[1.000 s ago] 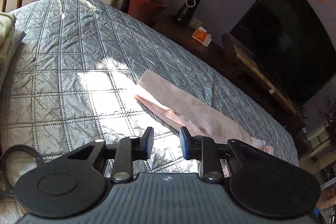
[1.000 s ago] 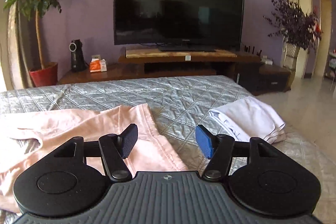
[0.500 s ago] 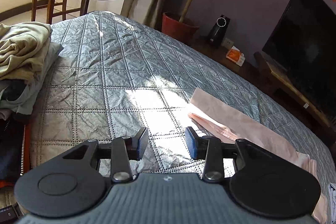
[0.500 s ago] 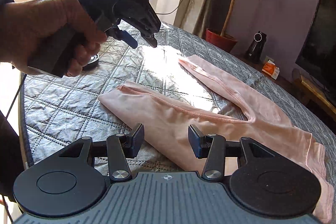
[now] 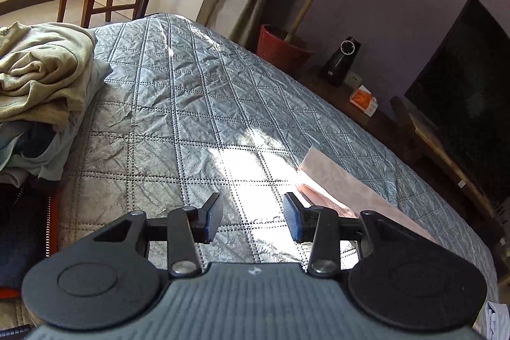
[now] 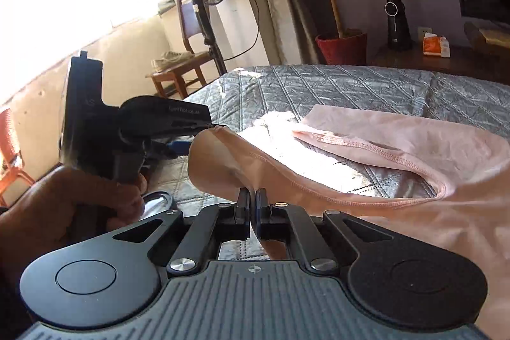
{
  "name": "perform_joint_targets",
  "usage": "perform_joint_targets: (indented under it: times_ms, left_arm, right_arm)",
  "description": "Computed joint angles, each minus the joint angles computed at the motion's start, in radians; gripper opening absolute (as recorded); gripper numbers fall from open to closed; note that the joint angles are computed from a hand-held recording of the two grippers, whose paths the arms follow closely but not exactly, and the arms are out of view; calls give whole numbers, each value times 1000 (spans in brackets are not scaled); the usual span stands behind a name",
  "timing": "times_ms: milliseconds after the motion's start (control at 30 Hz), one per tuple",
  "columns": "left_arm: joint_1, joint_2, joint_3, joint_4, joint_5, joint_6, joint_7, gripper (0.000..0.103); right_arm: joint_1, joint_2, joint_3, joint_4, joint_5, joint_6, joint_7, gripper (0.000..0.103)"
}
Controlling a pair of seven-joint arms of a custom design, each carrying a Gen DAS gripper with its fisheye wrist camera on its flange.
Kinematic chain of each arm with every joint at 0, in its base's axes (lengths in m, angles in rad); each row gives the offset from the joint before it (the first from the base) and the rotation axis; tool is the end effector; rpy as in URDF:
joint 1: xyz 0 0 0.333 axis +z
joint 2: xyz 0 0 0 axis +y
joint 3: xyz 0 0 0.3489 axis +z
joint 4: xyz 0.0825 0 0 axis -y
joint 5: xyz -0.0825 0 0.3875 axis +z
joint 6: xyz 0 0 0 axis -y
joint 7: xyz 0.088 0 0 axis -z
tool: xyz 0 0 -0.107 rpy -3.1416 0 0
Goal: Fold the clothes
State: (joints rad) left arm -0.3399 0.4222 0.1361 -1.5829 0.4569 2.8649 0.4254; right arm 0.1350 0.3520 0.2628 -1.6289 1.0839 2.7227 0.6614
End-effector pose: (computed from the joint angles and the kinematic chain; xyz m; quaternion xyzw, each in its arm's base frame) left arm 0.7153 -0.1925 0.5218 -0.7777 0.4512 -0.3823 0.2131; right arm 0.6802 0.2202 0.5201 -0.7197 0.4796 -0.0575 0.4987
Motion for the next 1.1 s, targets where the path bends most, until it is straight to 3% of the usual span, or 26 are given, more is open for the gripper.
perform_joint_targets:
  times_ms: [33,67,100,133,200,267,333,467,500,567,700,833,900,967,1100]
  left_arm:
    - [-4,-2,8,-3,5,2,-13,37]
    - [-7,-5,13,-6,10,2,-23,38]
    - [-7,-5,13,-7,12,2,-27,38]
    - [-4,-5,8,-7,11,2,-25,38]
    - [4,-3,-2,-4,5,1,-15,38]
    - [5,0,-4,2,2,-1,-13,38]
    - [1,1,1,5,3,2,-21,39]
    - [-6,0,8,3,14,4,-32,39]
    - [-5,0,6,4,14,3,-29,39]
    - [-5,0,9,5,16,0,-35,39]
    - [0,3,4,10,14,-5,-38,39]
    - [3,8,-3,18,11,-2,-21,39]
    - [0,9,1,19,13,-3,-18,40]
    - [-1,7,3,15,12,-2,-24,40]
    - [3,6,1,11,2,-1,-25,40]
  right_arm:
    - [3,12,-18,22,-36,-27,48,9]
    - [41,21,-64,32,-141,1,163,13]
    - [114,25,-145,13,-317,85,319,31]
    - [190,32,-232,-19,-492,188,489,41]
    - [291,28,-382,-63,-773,234,782,41]
    - [323,-23,-404,-151,-785,317,812,41]
    - [382,-65,-445,-235,-794,387,776,51]
    - [438,-68,-455,-251,-932,367,666,45]
    - [415,-51,-418,-219,-901,337,616,40]
    - [322,-6,-317,-140,-954,289,682,37]
    - [337,78,-352,10,-1042,181,820,39]
    - [300,134,-313,98,-1109,95,832,35]
    - [291,143,-306,105,-1139,96,871,27]
    - [242,144,-251,109,-1106,97,892,3]
    - [194,124,-197,84,-1138,127,921,1]
